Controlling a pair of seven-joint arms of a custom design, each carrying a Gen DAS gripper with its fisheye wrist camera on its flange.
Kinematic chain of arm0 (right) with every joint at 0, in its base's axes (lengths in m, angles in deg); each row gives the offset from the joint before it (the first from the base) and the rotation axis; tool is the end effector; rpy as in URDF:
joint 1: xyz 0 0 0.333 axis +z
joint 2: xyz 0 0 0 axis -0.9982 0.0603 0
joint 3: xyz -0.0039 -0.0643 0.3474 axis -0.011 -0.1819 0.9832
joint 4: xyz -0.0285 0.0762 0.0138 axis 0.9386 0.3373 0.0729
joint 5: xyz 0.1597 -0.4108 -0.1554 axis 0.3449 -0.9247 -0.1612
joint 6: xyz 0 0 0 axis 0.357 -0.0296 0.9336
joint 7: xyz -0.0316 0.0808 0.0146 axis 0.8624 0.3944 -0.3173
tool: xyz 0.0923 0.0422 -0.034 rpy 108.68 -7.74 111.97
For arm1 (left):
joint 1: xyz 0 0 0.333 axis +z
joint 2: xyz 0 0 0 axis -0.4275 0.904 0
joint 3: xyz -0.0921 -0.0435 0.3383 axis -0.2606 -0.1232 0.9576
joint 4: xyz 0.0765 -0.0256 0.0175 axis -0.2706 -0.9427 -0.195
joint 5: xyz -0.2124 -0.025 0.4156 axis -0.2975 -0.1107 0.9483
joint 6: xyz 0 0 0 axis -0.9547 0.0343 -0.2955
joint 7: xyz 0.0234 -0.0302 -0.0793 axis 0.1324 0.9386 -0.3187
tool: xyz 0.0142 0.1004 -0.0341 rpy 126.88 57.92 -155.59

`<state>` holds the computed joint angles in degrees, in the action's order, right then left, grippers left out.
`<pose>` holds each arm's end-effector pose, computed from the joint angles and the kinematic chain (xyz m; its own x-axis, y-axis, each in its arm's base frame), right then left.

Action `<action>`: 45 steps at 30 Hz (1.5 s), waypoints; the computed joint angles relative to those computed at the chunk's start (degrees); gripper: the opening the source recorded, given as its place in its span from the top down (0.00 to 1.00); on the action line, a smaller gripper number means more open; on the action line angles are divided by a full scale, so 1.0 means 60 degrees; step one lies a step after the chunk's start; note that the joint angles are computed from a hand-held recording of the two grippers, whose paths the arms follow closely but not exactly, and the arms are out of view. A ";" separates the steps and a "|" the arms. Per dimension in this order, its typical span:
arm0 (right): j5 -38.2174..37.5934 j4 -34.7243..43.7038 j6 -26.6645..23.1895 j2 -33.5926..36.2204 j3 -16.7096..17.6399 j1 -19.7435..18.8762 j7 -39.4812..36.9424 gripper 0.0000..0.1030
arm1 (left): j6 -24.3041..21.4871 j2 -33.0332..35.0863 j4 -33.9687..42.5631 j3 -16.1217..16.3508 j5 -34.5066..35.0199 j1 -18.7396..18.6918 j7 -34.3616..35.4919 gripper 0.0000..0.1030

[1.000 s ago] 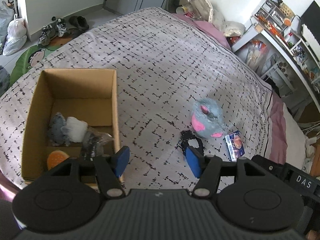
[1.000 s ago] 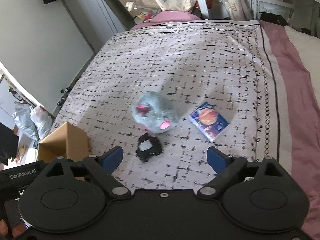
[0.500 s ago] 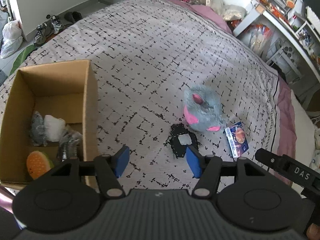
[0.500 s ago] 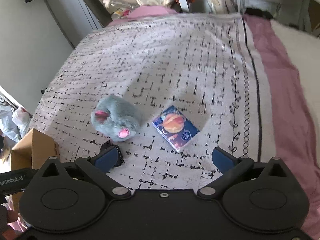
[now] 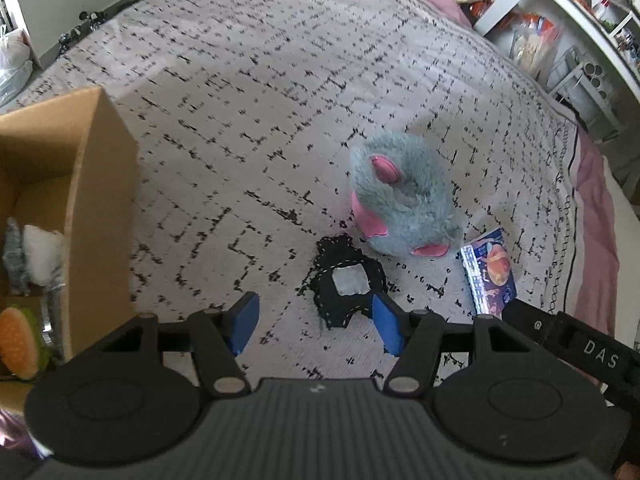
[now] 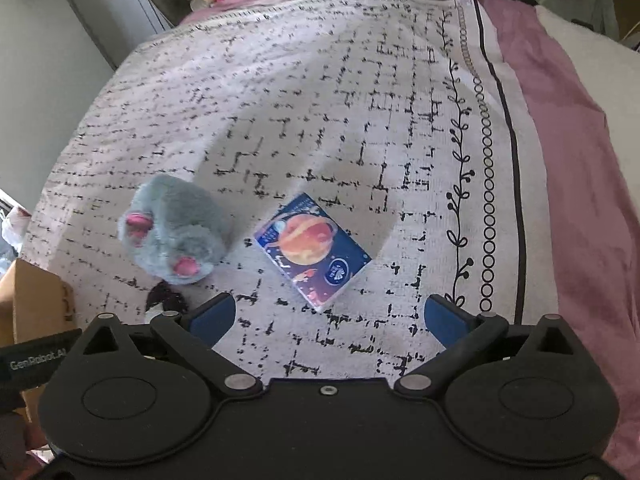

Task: Organize soft objects
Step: 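Move both grippers toward the grey mouse plush and the black item, then grasp the black fabric item with the left gripper while the right grasps the blue planet box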

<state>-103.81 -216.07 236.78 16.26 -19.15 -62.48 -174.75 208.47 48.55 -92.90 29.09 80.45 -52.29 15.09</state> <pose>0.5445 0.3070 0.3468 -0.5468 -0.8196 -0.1712 -0.7068 0.5614 -0.4305 0.6359 -0.5033 0.3578 -0.2361 -0.9472 0.2172 -0.9294 0.1549 -0.3349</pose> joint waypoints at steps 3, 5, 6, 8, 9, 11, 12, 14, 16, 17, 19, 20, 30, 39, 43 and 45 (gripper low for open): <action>0.0006 0.0139 -0.0010 0.0207 -0.0041 -0.0022 -0.0161 0.01 | -0.0257 0.0420 0.0477 -0.0007 -0.0015 -0.0078 0.0046 0.41; 0.0106 0.0277 -0.0048 0.0394 -0.0077 -0.0024 -0.0375 0.01 | -0.0388 0.0680 0.0769 -0.0001 -0.0025 -0.0136 0.0073 0.41; 0.0149 0.0344 -0.0106 0.0476 -0.0101 -0.0012 -0.0471 0.01 | -0.0468 0.0823 0.0933 -0.0001 -0.0035 -0.0163 0.0100 0.41; 0.0228 0.0467 -0.0202 0.0634 -0.0156 0.0012 -0.0644 0.01 | -0.0597 0.1065 0.1213 0.0050 -0.0002 -0.0250 0.0095 0.41; 0.0332 0.0520 -0.0219 0.0710 -0.0178 0.0008 -0.0768 0.01 | -0.0665 0.1180 0.1348 0.0103 0.0048 -0.0315 0.0052 0.41; 0.0384 0.0573 -0.0190 0.0808 -0.0253 0.0032 -0.0836 0.01 | -0.0738 0.1363 0.1542 0.0069 -0.0005 -0.0310 0.0106 0.41; 0.0342 0.0604 -0.0192 0.0855 -0.0291 0.0060 -0.0849 0.01 | -0.0715 0.1413 0.1585 0.0069 -0.0022 -0.0316 0.0114 0.41; 0.0418 0.0739 -0.0303 0.1008 -0.0326 0.0083 -0.1042 0.01 | -0.0726 0.1499 0.1711 0.0138 0.0073 -0.0393 0.0129 0.41; 0.0476 0.0793 -0.0275 0.1099 -0.0393 0.0098 -0.1077 0.01 | -0.0972 0.1652 0.1991 0.0174 0.0167 -0.0466 0.0232 0.41; 0.0457 0.0813 -0.0267 0.1129 -0.0434 0.0119 -0.1034 0.01 | -0.1043 0.1699 0.2076 0.0178 0.0182 -0.0483 0.0265 0.41; 0.0330 0.0885 -0.0300 0.1215 -0.0517 0.0175 -0.0932 0.02 | -0.1074 0.1723 0.2112 0.0181 0.0176 -0.0487 0.0295 0.43; 0.0260 0.0915 -0.0313 0.1253 -0.0550 0.0200 -0.0886 0.03 | -0.1015 0.1694 0.2057 0.0172 0.0164 -0.0470 0.0317 0.46; 0.0018 0.0637 0.0455 0.1202 -0.0695 0.0231 -0.0517 0.37 | -0.0569 0.1396 0.1702 -0.0087 -0.0301 -0.0187 0.1037 0.67; -0.0067 0.0206 0.0773 0.0615 -0.0537 0.0252 -0.0104 0.40 | -0.0007 0.0337 0.0598 -0.0154 -0.0496 0.0055 0.1164 0.67; -0.0314 0.0296 0.0282 0.0355 -0.0362 0.0307 0.0055 0.40 | 0.0228 -0.0222 -0.0017 -0.0261 -0.0697 0.0288 0.1291 0.67; -0.0433 0.0369 0.0011 0.0225 -0.0250 0.0327 0.0160 0.40 | 0.0380 -0.0499 -0.0322 -0.0315 -0.0815 0.0412 0.1385 0.67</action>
<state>-106.41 -213.86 236.85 17.62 -20.65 -60.52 -173.79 210.74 45.55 -94.84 27.20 75.56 -49.82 23.40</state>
